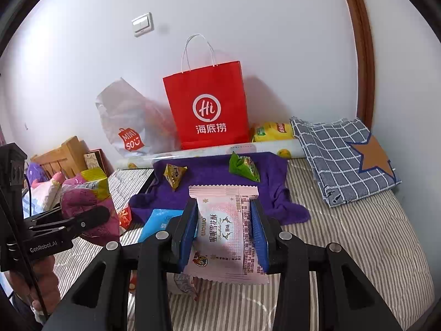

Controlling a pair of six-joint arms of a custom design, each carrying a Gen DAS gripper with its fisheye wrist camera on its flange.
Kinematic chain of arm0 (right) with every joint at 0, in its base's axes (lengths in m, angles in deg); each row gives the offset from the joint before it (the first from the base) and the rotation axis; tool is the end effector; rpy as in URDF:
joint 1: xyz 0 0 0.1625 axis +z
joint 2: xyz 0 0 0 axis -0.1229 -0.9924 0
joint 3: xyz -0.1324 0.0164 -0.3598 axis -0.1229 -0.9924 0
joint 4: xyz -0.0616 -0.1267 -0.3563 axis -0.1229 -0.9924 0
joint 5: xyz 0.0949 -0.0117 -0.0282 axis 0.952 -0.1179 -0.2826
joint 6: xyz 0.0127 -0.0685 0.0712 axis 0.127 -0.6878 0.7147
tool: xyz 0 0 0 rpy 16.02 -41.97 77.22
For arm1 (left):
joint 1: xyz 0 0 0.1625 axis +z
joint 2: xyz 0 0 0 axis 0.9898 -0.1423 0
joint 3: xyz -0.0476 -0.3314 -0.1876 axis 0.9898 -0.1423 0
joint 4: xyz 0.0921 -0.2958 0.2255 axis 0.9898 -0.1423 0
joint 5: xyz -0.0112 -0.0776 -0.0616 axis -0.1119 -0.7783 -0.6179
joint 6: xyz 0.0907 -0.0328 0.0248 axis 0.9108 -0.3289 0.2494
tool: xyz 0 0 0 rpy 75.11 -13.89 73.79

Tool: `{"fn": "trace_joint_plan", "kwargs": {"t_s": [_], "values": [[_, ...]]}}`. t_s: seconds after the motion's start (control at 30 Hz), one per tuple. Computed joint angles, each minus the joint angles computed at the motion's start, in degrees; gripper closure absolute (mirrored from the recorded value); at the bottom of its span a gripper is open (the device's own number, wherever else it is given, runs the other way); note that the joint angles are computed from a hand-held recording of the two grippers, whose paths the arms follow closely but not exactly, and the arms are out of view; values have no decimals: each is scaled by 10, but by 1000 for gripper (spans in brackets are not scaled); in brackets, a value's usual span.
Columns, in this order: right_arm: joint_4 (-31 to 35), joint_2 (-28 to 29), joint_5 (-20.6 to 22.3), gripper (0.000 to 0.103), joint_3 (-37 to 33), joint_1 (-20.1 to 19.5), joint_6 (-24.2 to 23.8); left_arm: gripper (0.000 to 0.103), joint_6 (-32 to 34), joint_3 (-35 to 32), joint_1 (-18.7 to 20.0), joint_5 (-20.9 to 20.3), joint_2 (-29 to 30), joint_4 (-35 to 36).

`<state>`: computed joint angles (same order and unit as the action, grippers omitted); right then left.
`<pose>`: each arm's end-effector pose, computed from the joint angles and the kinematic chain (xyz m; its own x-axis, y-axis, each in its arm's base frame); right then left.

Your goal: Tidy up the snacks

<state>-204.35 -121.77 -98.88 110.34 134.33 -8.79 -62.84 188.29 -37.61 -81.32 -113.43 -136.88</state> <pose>0.3149 -0.3319 0.1708 -0.8208 0.1808 0.5418 -0.4004 0.4945 -0.7715 -0.2028 -0.4466 0.2925 -0.7310 0.5293 -0.4307 0.6797 0.6208 -0.3906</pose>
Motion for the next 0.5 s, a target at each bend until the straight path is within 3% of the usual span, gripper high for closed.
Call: {"fn": "trace_joint_plan", "kwargs": {"t_s": [0.5], "values": [[-13,1,55,65,-36,-52,-35,48,26,-55,17,6,66,-22]]}}
